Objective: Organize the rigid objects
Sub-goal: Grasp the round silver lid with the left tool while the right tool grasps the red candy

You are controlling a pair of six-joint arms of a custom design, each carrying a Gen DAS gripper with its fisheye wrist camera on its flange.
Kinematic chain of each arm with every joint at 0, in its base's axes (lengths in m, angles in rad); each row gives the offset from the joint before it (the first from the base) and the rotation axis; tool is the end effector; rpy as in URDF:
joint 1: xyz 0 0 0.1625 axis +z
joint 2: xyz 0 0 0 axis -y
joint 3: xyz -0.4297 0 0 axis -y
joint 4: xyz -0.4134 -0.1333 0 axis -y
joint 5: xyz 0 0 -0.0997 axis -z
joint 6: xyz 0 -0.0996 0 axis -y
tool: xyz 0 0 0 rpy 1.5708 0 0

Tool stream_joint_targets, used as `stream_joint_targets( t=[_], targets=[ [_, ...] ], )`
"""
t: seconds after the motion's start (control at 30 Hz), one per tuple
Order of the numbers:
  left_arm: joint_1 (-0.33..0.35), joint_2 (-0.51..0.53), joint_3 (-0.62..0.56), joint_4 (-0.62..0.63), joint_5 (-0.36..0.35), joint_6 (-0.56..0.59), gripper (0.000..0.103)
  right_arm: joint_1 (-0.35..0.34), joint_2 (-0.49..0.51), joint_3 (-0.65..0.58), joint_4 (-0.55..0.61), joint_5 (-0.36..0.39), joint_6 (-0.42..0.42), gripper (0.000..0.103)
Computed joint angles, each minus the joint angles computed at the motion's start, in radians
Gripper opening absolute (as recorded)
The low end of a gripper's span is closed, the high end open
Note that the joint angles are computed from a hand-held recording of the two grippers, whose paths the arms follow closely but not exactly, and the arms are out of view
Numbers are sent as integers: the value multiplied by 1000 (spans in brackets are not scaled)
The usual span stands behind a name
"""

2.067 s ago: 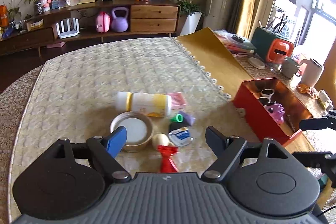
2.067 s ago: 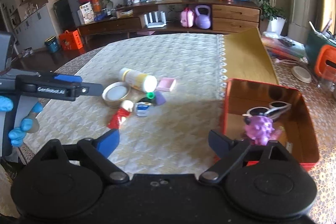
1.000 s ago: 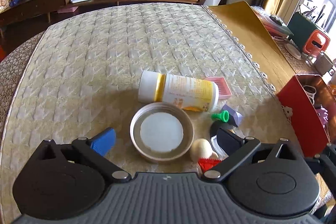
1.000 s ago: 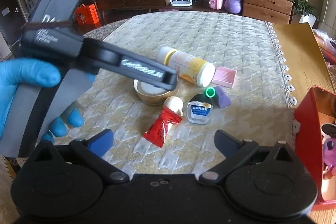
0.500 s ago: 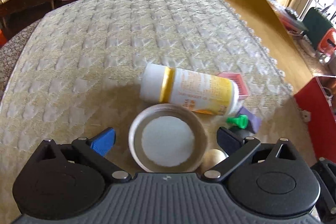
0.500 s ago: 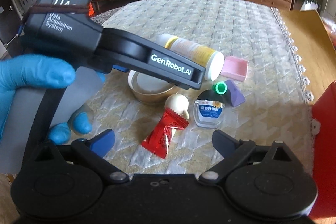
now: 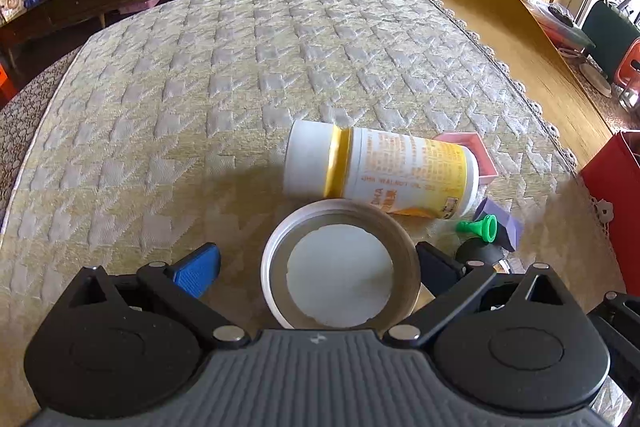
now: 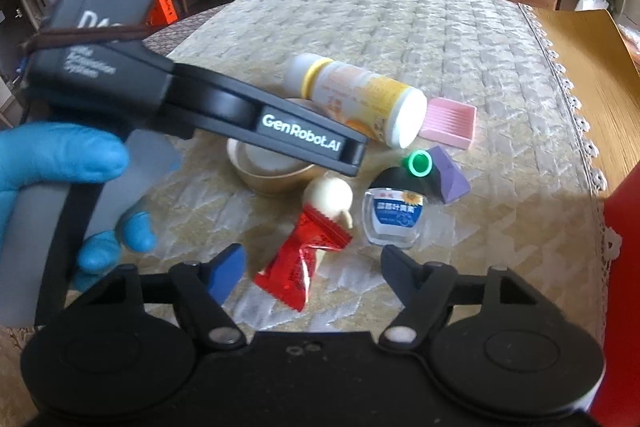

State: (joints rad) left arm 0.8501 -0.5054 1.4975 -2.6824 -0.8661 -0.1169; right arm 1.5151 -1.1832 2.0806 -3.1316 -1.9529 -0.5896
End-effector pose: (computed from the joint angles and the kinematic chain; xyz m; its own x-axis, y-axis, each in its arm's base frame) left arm -0.3200 -0.6641 -0.0390 -0.6955 0.3547 -0.6249 0.5780 0.7928 -0.1934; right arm 0.0651 -0.5602 0.2257 -0.7838 -0.2039 0.5866 -0.4716 0.8101 -0.3485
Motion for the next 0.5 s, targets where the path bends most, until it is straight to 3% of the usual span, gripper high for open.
stream_joint_targets(
  t=[0.13, 0.33, 0.43, 0.5],
  targets=[
    [0, -3, 7, -14, -7, 1, 98, -1, 4, -3, -3, 8, 14, 66],
    [0, -16, 26, -39, -38, 5, 79, 7, 15, -5, -9, 5, 30, 52],
    [-7, -15, 31, -38, -26, 14, 78, 13, 21, 2, -35, -13, 22, 39],
    [-9, -16, 34, -44, -27, 28, 78, 9, 16, 7, -36, -5, 23, 37]
  ],
)
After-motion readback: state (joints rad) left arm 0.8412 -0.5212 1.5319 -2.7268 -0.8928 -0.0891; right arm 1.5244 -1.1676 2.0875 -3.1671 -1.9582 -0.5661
